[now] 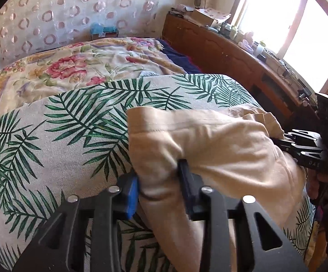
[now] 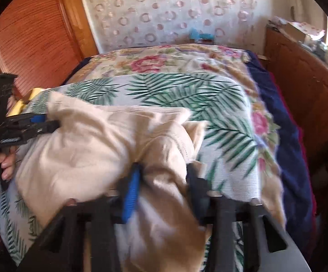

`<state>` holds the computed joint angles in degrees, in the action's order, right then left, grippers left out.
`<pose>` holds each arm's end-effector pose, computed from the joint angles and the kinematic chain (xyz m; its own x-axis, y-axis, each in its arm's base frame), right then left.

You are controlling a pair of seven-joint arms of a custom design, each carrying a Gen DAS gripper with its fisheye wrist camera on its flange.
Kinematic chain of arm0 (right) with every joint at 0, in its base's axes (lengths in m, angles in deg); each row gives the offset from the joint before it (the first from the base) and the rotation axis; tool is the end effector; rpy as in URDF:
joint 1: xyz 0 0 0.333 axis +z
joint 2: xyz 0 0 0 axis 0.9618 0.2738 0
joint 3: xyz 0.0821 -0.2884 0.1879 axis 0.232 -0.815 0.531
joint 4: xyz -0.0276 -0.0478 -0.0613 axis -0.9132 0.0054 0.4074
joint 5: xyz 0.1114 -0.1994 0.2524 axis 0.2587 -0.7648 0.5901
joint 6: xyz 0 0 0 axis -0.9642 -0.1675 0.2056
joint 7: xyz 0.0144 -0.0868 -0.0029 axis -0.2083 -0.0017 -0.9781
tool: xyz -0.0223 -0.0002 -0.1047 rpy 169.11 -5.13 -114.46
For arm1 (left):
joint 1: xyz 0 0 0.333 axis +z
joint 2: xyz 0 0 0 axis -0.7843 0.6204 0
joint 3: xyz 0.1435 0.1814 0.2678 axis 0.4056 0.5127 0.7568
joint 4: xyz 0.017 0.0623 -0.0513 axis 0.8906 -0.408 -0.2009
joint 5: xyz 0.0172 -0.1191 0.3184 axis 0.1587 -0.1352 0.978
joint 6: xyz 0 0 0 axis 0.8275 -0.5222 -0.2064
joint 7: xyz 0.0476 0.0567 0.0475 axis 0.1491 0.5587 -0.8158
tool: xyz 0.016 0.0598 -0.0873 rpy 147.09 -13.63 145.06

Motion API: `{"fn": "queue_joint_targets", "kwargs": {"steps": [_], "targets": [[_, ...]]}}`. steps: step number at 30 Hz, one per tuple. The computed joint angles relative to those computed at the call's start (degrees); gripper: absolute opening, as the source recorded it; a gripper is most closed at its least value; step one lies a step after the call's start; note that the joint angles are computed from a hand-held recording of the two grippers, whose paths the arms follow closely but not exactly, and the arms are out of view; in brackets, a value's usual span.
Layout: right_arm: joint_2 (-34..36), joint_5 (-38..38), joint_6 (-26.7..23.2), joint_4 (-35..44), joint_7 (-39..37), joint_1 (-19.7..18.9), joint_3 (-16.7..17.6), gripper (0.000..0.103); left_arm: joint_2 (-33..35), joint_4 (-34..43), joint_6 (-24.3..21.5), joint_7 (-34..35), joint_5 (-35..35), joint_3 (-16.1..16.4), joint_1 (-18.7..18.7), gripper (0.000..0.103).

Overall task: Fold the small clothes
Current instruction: 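Grasp the folded shirt with the left gripper while the right gripper grasps it too, then carry the folded shirt with both grippers toward the yellow plush toy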

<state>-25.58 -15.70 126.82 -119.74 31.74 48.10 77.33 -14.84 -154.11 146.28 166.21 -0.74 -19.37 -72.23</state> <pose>0.6118 0.1624 0.4065 0.5818 -0.8030 -0.1292 -0.6265 -0.3411 -0.7008 0.6071 -0.2301 0.4031 -0.1271 -0.9660 0.2251 -0.7897 -0.0388 -0.6123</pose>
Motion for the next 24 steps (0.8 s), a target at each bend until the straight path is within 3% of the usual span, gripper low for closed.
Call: {"fn": "queue_joint_targets", "kwargs": {"steps": [3,7,9,11,16,20,24], "targets": [[-1.12,-1.08,2.46,-1.63,0.37,0.77,-1.14,0.018,-0.2,-0.01,-0.04,0.64,-0.11,-0.97,0.48,0.013],[-2.63,-3.62,7.61,-4.46,3.28,1.35,-2.46,0.016,-3.09,-3.71,4.61,0.1,-0.08,0.78,-1.66,0.012],[-2.62,-5.37,10.01,-5.94,4.17,-0.95,0.04,0.015,-5.63,-6.94,8.73,0.94,-1.37,-0.63,-0.95,0.011],[-2.88,-7.45,11.67,-7.31,5.03,-3.86,3.25,0.015,-8.77,-10.53,12.31,1.9,-2.93,2.41,-4.5,0.011],[-3.67,-13.11,14.24,-8.21,7.4,-7.73,8.84,0.015,-15.59,-19.23,19.98,5.56,-8.96,3.85,-7.14,0.011],[-3.55,-17.03,14.44,-6.02,8.44,-4.44,8.49,0.014,-20.4,-26.17,25.98,9.61,-16.38,3.93,-7.78,0.011],[-1.41,-20.1,12.12,0.26,8.83,4.32,4.35,0.014,-24.18,-32.21,30.69,13.43,-23.92,2.84,-6.01,0.011]]}}
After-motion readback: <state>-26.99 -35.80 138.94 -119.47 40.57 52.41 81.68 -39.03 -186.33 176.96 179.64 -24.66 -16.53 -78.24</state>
